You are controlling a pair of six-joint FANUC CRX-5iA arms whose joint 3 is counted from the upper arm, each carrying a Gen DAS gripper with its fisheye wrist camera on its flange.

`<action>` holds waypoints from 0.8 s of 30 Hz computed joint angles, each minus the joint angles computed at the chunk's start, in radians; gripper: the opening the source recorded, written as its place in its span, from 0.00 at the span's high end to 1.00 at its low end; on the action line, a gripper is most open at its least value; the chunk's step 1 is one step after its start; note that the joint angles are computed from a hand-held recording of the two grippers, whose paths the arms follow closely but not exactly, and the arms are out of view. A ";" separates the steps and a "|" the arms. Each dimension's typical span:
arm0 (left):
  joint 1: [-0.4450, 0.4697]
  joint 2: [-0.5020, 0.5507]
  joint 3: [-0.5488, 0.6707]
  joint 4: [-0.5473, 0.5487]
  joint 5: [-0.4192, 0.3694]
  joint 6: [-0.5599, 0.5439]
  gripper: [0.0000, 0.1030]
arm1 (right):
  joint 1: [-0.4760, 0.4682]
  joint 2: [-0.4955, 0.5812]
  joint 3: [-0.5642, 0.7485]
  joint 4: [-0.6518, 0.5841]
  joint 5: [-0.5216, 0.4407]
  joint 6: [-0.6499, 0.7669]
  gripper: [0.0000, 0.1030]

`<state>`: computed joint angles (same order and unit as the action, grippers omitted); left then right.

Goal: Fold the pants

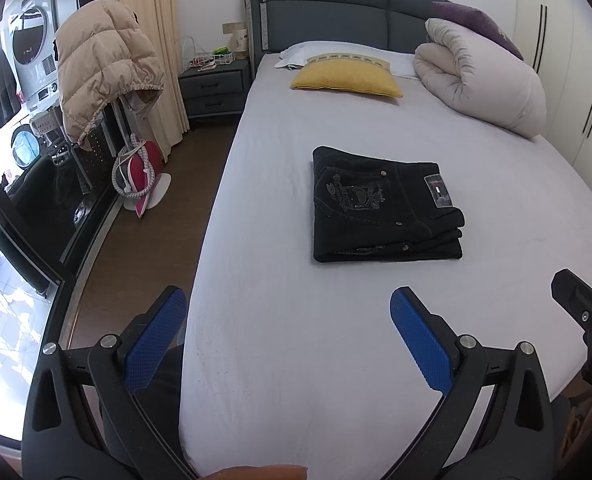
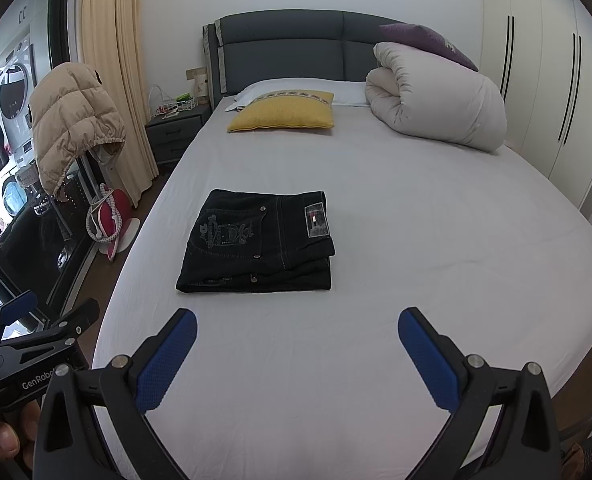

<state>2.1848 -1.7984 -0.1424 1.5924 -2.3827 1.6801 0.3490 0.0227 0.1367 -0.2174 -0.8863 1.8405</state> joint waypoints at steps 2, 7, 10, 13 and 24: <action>0.002 0.000 -0.001 0.003 -0.001 0.000 0.00 | -0.001 0.001 0.000 -0.002 0.000 0.004 0.00; 0.002 0.000 -0.001 0.003 -0.001 -0.002 0.00 | -0.003 0.000 -0.005 -0.005 -0.002 0.011 0.00; 0.001 0.001 0.000 0.001 -0.002 -0.003 0.00 | -0.007 0.006 -0.001 -0.012 -0.004 0.021 0.00; 0.000 -0.005 -0.007 0.002 -0.004 -0.004 0.00 | -0.009 0.006 -0.002 -0.015 -0.007 0.026 0.00; 0.001 -0.015 -0.022 -0.007 -0.008 -0.016 0.00 | -0.012 0.014 0.010 -0.017 -0.018 0.032 0.00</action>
